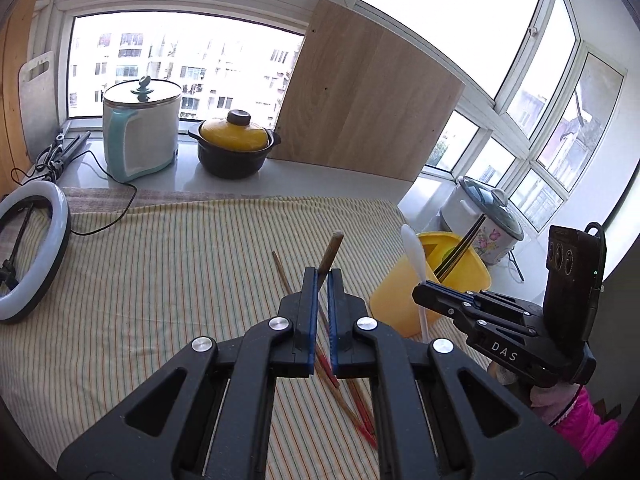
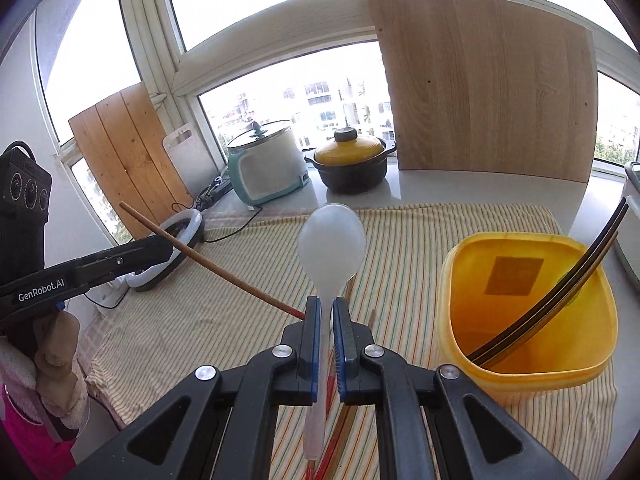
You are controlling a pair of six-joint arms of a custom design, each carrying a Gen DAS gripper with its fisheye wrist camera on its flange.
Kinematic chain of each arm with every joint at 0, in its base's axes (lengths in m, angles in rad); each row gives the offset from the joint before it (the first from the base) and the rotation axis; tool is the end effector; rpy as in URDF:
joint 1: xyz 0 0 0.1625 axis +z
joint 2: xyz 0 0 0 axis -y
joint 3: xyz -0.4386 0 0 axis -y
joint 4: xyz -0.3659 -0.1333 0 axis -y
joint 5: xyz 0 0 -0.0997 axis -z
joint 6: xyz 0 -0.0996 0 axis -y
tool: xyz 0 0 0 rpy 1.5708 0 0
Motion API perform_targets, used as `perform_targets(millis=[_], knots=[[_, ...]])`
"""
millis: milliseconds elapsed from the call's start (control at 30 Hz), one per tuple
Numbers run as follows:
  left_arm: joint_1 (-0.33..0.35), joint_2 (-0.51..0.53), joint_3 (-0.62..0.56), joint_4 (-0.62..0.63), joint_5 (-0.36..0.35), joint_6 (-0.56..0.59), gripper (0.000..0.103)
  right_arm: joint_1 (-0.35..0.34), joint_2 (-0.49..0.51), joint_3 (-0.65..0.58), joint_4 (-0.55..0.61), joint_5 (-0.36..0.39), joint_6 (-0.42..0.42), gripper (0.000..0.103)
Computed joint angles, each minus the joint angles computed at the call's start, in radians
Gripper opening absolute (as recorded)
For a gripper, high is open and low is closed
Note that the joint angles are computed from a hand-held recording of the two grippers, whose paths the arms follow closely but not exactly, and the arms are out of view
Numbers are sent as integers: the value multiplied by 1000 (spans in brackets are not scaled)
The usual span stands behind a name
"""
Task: Organize utensils
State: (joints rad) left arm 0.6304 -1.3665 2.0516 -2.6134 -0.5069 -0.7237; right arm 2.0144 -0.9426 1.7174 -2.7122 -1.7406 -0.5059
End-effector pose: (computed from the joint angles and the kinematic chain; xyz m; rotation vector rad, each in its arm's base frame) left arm -0.2600 -0.4625 0.3500 0.0057 2.3553 -1.3040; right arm 0.3831 -0.5348 0.2055 1.2915 -2.6135 0.5324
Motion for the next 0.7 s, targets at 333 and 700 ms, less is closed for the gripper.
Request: perform_targets(millis=[333,700], knots=[[-30,55,-54,-132,-1,139,0,-23,-41,-18,-47,24,17,4],[3,81,-78,-38,-24,95,0,-52,-68,-23,-58,24,25,4]])
